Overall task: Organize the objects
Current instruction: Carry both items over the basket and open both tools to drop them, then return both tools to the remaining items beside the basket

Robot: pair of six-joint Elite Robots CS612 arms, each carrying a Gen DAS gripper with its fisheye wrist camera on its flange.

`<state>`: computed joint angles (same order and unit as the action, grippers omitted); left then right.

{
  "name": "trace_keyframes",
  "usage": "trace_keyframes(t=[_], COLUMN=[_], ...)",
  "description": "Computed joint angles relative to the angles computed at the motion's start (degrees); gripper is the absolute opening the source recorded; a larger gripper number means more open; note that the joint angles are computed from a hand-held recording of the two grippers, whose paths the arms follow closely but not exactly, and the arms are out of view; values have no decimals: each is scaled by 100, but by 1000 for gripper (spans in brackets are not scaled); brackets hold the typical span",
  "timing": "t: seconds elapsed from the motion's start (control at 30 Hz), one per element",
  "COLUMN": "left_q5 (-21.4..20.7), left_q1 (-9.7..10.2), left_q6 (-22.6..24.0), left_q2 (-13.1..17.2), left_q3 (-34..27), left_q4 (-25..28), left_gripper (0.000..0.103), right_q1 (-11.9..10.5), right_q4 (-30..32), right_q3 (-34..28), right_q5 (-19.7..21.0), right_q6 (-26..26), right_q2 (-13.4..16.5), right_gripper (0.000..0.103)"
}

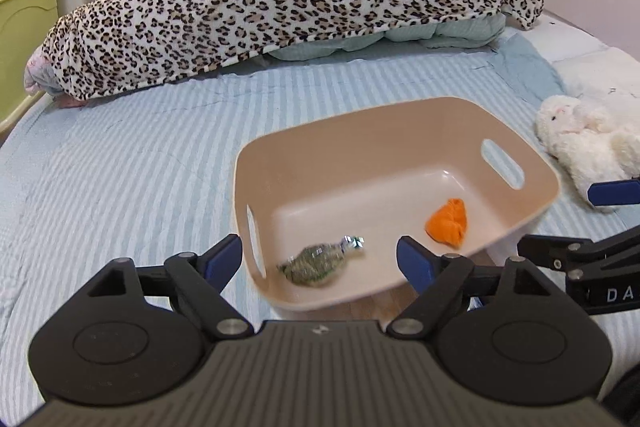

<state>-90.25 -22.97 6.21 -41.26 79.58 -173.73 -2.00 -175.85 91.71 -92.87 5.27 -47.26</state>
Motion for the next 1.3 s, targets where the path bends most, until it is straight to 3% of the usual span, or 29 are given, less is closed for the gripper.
trace_keyframes(t=[0.4, 0.8, 1.3], left_q5=[-253, -433, -675], left_q1=[90, 148, 178], left_q6=[227, 212, 173], left_q2=[-251, -166, 49], left_q3=[671, 759, 549], left_q4=[85, 561, 733], left_gripper=[85, 85, 85], right_q1=[70, 166, 173], right_q4=[313, 637, 862], right_q3=[501, 617, 325], right_q5=[122, 374, 707], right_q6=[351, 442, 520], right_q2=[-146, 26, 355], right_gripper=[103, 103, 103])
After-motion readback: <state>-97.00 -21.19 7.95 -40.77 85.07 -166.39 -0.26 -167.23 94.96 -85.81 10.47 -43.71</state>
